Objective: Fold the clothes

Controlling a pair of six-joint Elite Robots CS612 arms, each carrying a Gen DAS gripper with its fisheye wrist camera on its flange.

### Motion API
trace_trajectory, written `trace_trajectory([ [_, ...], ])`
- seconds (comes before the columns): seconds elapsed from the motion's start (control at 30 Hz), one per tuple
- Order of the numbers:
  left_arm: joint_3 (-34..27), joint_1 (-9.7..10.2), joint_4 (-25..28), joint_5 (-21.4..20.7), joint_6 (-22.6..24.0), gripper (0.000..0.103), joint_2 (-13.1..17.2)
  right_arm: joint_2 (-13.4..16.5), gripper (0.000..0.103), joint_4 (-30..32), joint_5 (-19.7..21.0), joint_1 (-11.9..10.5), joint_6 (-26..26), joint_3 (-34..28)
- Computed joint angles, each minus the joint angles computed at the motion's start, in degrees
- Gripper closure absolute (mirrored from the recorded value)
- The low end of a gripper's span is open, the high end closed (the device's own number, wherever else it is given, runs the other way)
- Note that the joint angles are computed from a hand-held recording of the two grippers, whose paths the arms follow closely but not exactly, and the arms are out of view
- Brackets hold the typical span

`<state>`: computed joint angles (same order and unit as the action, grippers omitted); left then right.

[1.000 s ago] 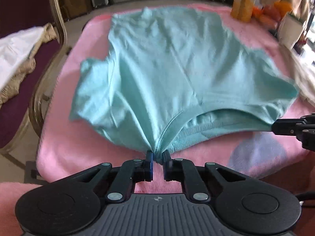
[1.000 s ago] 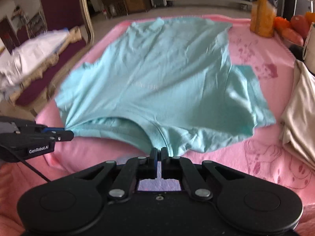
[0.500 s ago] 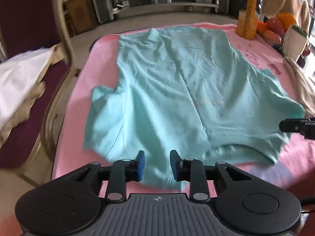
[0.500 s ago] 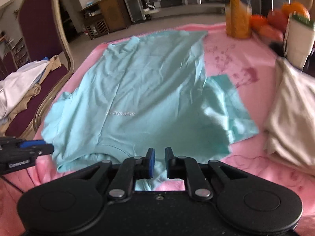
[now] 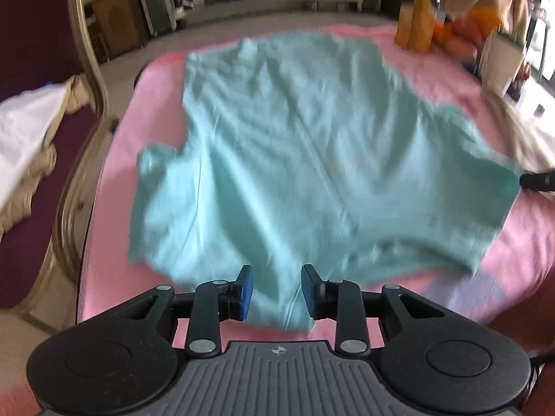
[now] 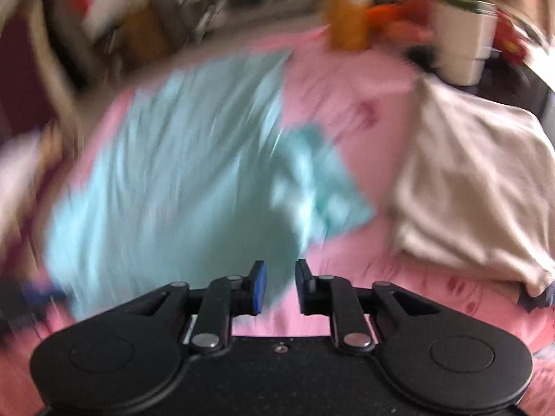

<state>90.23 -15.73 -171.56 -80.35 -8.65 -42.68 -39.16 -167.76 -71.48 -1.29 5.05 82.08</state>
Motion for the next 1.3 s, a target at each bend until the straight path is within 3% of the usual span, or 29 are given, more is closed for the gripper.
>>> trace_trajectory([
  [0.1,-2.4,-0.31,-1.5,0.3,0.8,0.064,1.6,1.7,0.083,-1.1,2.2,-1.7,9.3,-3.8],
  [0.13,-3.1,-0.61,-1.1,1.3,1.2,0.064,2.3,2.5,0.083,1.2,1.6,-1.8,9.6,-5.5],
  [0.27,-5.3,-1.56,1.8,4.8,2.8,0.064,4.5,5.7,0.083,11.7,0.3,-1.9,7.9,-12.3],
  [0.33,-5.2,-1.77,2.5,6.2,3.5,0.064,4.7,6.7,0.083,15.2,-2.2,-1.4,7.1,-14.1],
  [0.5,-4.9,-1.56,2.1,6.0,1.3,0.063,4.9,7.2,0.075,18.5,-8.7,0.0,3.0,-14.9],
  [0.53,-4.9,-1.5,1.8,5.9,0.7,0.062,4.9,7.2,0.068,18.1,-8.9,0.2,2.3,-14.8],
  [0.6,-4.8,-1.44,1.3,5.8,0.3,0.061,5.1,7.4,0.068,17.4,-10.8,0.9,0.0,-15.1],
  [0.67,-4.7,-1.47,1.0,6.1,0.1,0.058,5.1,7.6,0.091,15.0,-14.0,1.9,-3.0,-14.6],
  [0.77,-4.7,-1.51,0.8,6.2,-0.1,0.058,5.1,7.6,0.099,10.9,-17.7,3.1,-7.8,-13.6],
  [0.8,-4.6,-1.49,0.7,6.2,-0.1,0.058,5.1,7.5,0.099,7.9,-18.5,3.3,-8.0,-12.7],
  [0.93,-4.2,-1.5,0.2,6.2,0.0,0.058,5.0,7.4,0.099,-11.0,-29.6,4.6,-11.4,-9.1],
  [0.97,-4.2,-1.53,0.1,6.2,0.1,0.058,5.0,7.5,0.099,-13.0,-30.7,4.6,-12.1,-8.6],
  [1.03,-4.1,-1.59,0.0,6.3,0.1,0.058,5.0,7.4,0.099,-11.5,-32.4,4.4,-11.5,-8.7],
  [1.2,-3.9,-1.81,-0.6,7.1,0.7,0.058,5.1,8.7,0.098,3.0,-32.2,4.0,-7.8,-13.2],
  [1.27,-3.8,-1.85,-0.8,7.2,0.8,0.058,5.1,8.2,0.094,3.3,-31.9,3.9,-6.9,-12.8],
  [1.3,-3.7,-1.87,-0.9,7.2,0.9,0.058,5.1,8.0,0.086,3.5,-31.7,3.9,-6.4,-12.6],
])
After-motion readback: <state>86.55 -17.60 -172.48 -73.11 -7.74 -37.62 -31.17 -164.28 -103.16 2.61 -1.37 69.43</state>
